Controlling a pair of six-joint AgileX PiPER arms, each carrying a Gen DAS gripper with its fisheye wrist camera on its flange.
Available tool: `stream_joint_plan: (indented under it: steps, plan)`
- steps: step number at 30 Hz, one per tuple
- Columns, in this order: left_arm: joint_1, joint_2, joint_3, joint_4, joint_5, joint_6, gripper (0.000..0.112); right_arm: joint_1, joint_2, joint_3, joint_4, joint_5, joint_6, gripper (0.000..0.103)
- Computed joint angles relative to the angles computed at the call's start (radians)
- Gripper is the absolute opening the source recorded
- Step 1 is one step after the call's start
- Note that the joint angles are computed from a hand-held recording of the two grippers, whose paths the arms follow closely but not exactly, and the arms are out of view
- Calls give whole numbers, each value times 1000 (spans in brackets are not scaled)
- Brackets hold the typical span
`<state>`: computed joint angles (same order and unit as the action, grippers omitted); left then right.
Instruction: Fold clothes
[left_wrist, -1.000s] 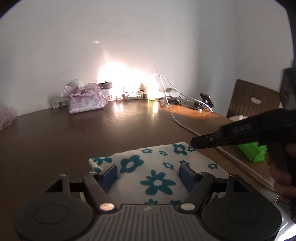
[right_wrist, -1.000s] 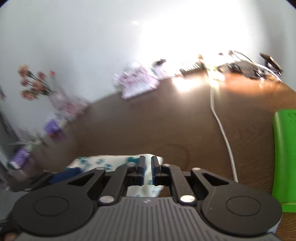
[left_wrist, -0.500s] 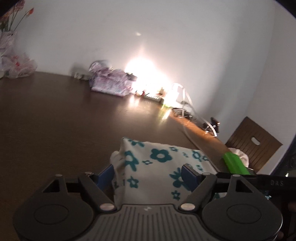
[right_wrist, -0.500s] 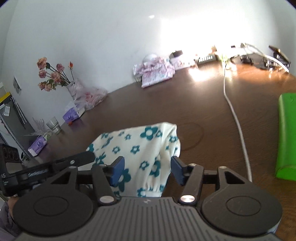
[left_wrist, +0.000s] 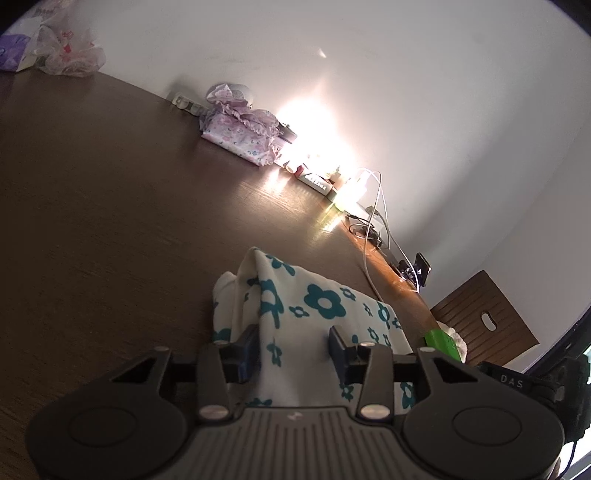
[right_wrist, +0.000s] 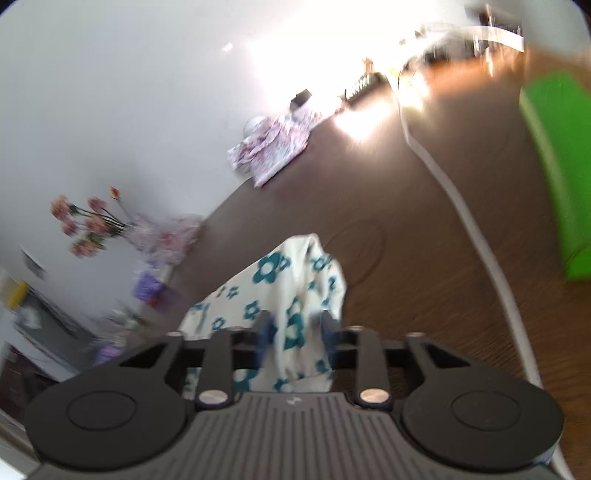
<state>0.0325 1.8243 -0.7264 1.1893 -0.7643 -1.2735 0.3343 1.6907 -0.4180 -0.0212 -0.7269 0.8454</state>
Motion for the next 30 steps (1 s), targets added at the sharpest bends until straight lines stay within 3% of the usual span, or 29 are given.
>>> stream_joint_plan:
  steps: [1,2,4,7,10,11,12,13,14,16,18,19,20,21,25,27,30]
  plan:
    - [-6,-1,-1,-3,14,3,36,27,-13,2,60,4,-64,26]
    - [-11,-3,-3,-7,28,7,34,38,-22,5,82,3,-89,0]
    - [-13,1,-5,-4,33,2,32,24,-9,10,80,-16,-19,2]
    - [-10,7,-9,12,27,-14,32,-54,37,22,-56,-72,173,2]
    - [-28,-19,-2,-20,72,24,38,-76,34,22,-89,-116,178,6]
    - [-45,-37,14,-89,99,85,38,-95,33,17,-124,-126,190,13]
    - [-69,-53,33,-189,125,171,38,-132,45,5,-199,-141,235,32]
    - [-89,-75,51,-289,159,269,36,-167,56,-9,-271,-156,277,42]
    - [-112,-115,65,-389,212,369,35,-187,61,-21,-316,-156,300,45]
    - [-167,-173,88,-589,241,569,35,-226,67,-37,-409,-158,334,44]
    - [-215,-182,91,-670,202,707,35,-254,72,-48,-502,-142,359,38]
    - [-238,-176,77,-651,195,717,36,-267,76,-53,-546,-135,372,33]
    - [-257,-162,49,-595,213,686,37,-272,86,-50,-570,-138,374,19]
    - [-279,-145,17,-548,244,660,37,-277,96,-47,-591,-144,376,15]
    - [-379,-49,-115,-518,430,646,39,-282,139,-1,-603,-245,368,14]
    - [-381,-19,-146,-493,442,623,45,-299,161,14,-648,-301,367,14]
    - [-348,20,-195,-280,438,417,57,-341,238,5,-735,-396,388,22]
